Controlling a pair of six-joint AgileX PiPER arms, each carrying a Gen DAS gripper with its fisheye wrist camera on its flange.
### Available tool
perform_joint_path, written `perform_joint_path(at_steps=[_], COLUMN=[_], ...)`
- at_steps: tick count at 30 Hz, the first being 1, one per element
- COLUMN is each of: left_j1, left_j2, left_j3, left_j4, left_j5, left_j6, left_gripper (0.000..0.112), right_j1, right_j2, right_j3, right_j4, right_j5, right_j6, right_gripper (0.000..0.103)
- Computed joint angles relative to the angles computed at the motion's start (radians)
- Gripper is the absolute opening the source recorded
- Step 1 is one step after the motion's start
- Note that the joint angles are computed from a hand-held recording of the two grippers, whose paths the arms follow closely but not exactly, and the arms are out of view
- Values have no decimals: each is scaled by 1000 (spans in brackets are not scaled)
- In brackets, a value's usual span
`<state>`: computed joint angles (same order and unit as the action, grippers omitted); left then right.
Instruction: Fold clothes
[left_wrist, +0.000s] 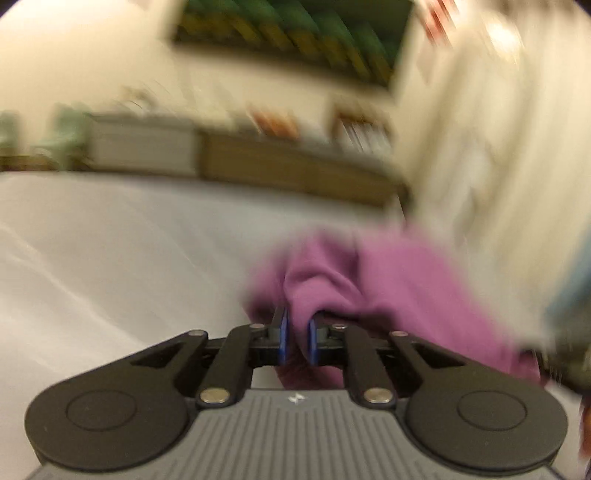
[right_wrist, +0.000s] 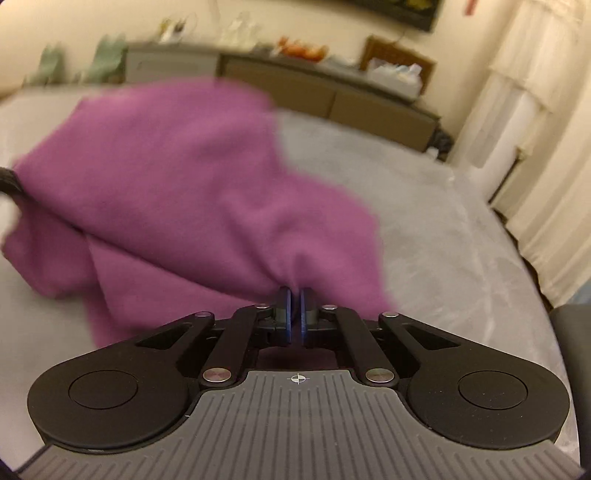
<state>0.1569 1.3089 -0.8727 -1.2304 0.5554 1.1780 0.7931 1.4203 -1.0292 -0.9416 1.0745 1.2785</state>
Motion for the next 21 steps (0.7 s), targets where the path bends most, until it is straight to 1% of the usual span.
perform_joint_path(at_steps=[2, 3, 4, 5, 6, 7, 8, 9, 10, 11, 12, 13, 14, 16, 18, 20, 21], left_j1=[174, 265, 324, 361, 390, 413, 438, 470, 497, 513, 509, 505, 496, 397, 316, 214, 192], left_j2=[-84, -115, -118, -100, -70, -37, -9, 14, 33, 44, 51, 58, 65, 105, 193, 265, 297], left_j3=[16, 9, 17, 19, 20, 21, 24, 20, 16, 8, -8, -25, -42, -118, -240, -313, -320], left_j4=[-42, -46, -11, 61, 116, 180, 229, 239, 226, 214, 205, 195, 191, 255, 336, 461, 481], left_j5=[91, 141, 151, 154, 172, 177, 178, 201, 221, 225, 213, 202, 184, 176, 236, 199, 187], left_j6=[32, 28, 6, -26, -34, -65, -99, -97, -71, -53, -53, -53, -61, -151, -155, -170, -168], left_gripper=[12, 13, 15, 16, 17, 18, 18, 21, 27, 31, 42, 55, 59, 70, 71, 72, 71], right_j1=[-4, -24, -45, -62, -62, -46, -33, -32, -36, -43, -56, -78, -112, -254, -346, -417, -442], right_j2=[-48, -68, -68, -64, -52, -49, -51, -70, -95, -118, -134, -142, -148, -111, -41, 30, 61], right_j3=[24, 35, 37, 34, 21, 18, 18, 32, 50, 68, 80, 78, 76, 24, -27, -60, -72], right_j4=[-63, -45, -5, 34, 55, 64, 68, 60, 54, 46, 44, 65, 93, 207, 295, 389, 440], right_j5=[60, 48, 24, 7, 5, 2, -9, -39, -65, -91, -113, -128, -154, -248, -294, -358, -392], right_j6=[90, 101, 73, 37, 7, 2, 5, 29, 55, 83, 105, 100, 86, -50, -165, -278, -331], right_gripper=[0, 0, 0, 0, 0, 5, 9, 26, 53, 62, 71, 71, 71, 75, 75, 75, 68])
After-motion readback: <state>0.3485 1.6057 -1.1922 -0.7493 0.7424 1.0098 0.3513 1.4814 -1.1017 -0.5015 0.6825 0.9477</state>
